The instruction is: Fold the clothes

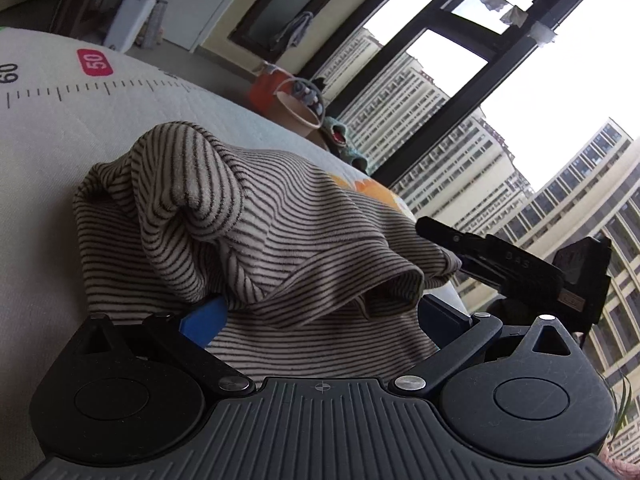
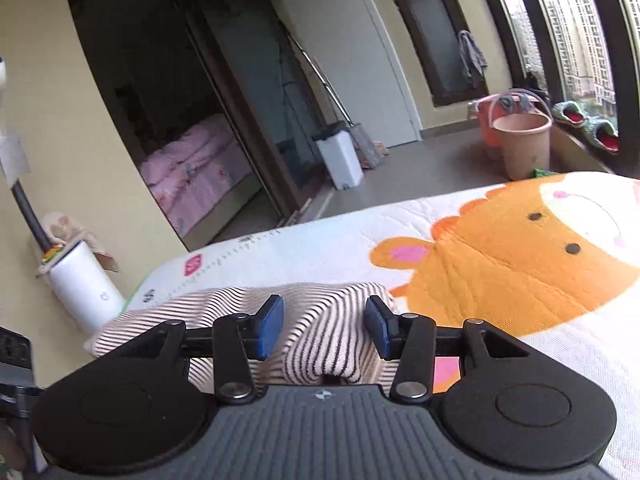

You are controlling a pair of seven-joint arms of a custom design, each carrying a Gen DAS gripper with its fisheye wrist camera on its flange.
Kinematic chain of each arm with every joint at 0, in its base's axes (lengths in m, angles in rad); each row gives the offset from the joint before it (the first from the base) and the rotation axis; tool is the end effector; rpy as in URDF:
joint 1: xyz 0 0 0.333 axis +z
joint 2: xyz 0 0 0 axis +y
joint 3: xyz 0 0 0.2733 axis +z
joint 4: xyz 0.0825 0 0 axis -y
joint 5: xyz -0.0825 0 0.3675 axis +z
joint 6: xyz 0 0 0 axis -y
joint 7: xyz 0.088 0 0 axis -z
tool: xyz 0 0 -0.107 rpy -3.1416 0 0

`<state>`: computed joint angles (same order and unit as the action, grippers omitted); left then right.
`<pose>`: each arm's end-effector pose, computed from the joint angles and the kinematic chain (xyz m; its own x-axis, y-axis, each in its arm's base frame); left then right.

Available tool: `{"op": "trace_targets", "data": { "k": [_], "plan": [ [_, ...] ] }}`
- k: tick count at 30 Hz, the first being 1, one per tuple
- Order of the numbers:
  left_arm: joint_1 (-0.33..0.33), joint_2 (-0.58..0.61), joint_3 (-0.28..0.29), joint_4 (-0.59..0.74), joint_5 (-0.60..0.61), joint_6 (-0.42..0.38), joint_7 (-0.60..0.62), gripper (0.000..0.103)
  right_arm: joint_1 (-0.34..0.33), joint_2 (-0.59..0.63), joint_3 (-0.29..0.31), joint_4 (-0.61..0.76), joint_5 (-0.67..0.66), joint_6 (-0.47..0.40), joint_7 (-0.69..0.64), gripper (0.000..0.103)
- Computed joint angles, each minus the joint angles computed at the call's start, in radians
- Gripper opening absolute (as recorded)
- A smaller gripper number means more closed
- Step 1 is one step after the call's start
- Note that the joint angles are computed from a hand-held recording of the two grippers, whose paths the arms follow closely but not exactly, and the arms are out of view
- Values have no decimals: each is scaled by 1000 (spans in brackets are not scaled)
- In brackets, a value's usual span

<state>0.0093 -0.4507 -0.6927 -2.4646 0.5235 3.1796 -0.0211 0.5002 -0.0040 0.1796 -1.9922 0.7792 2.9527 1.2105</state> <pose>0.3226 -0.3543 0.4961 -0.0647 -0.7917 0.6075 -0.6290 -0.4403 -0.6408 0.4812 0.3292 0.5269 0.4891 -0.7740 -0.4021 -0.6573 -0.0240 -0.7533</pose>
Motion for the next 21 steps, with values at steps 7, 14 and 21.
{"op": "trace_targets", "data": {
  "k": [7,14,21],
  "plan": [
    [317,-173,-256,73,-40,185,57,103,2,9,8,-37,255,36,-186,59],
    [354,-272,-275,-30,-182,-12,-57,103,1,18,9,-27,293,38,-197,68],
    [495,-383,-397,-49,-124,93,-93,103,-5,26,12,-6,413,20,-290,85]
  ]
}}
